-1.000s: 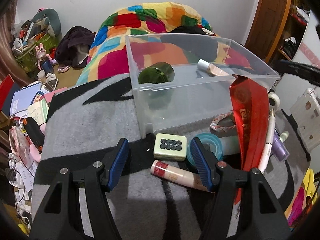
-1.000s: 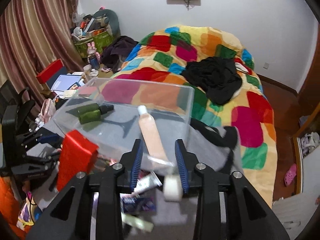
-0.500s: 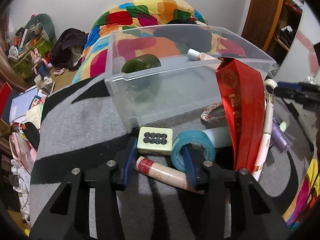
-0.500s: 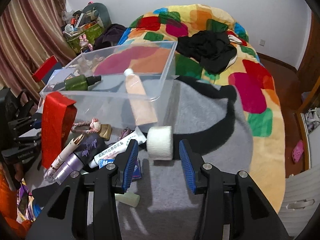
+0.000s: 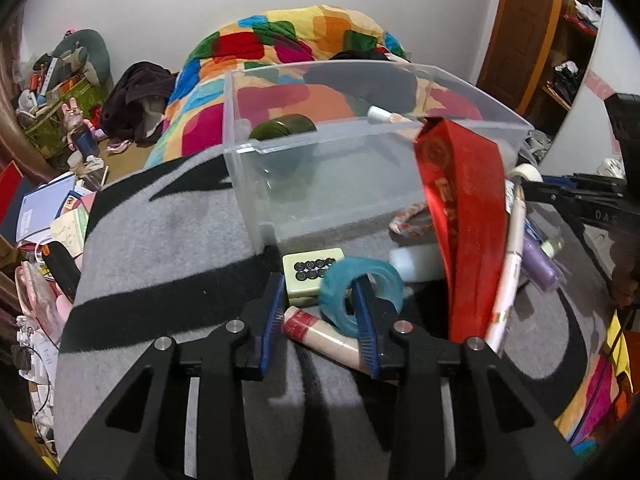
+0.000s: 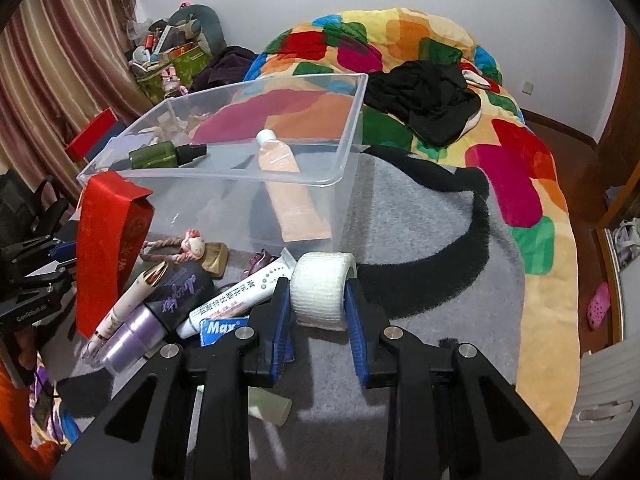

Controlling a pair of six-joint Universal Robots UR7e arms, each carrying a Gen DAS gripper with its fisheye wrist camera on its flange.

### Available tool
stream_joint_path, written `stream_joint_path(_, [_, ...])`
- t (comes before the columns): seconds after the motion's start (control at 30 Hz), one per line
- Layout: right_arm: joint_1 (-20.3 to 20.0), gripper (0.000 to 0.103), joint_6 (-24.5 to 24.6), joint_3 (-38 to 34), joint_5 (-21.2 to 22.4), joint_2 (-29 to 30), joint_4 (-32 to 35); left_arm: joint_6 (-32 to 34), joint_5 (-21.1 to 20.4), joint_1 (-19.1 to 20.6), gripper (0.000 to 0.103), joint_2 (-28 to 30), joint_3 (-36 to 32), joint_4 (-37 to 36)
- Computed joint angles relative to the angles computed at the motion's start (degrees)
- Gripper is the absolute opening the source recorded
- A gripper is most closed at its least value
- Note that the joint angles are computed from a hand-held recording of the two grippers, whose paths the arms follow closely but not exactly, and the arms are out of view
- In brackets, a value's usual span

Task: Organize objects
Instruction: 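Grasp the blue tape roll with the left gripper while the right grasps the white tape, then lower the blue tape and white tape roll into the clear box and release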

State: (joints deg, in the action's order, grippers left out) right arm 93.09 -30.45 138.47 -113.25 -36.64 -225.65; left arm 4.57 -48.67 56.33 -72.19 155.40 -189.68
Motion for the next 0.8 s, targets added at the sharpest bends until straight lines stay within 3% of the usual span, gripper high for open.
stream_joint_path(0.2, [0.6, 0.023, -1.5, 1.4, 0.7, 0.6, -3.9, -1.2, 1.0, -1.4, 0.033, -1.5, 1.5, 0.5])
stream_joint_path(0.27, [0.8, 0.023, -1.7, 1.8, 0.9, 0.7, -4.8, -1.6, 2.2, -2.2, 0.024, -1.3, 2.1, -0.3])
stream_joint_path(0.33, [1.0, 0.023, -1.9, 2.3, 1.4, 0.6, -5.6, -1.9, 2.8, -2.9, 0.009, -1.5, 2.4, -0.4])
stream_joint_path(0.53, [2.0, 0.023, -1.5, 3.7, 2.6, -0.4, -7.4, -2.4, 4.3, -4.8, 0.008, -2.6, 3.6, -1.9])
stream_joint_path(0.8, [4.7, 0.023, -0.1, 4.1, 5.3, -3.1, -8.2, -2.7, 3.2, -6.9, 0.008, -7.7, 3.3, -1.4])
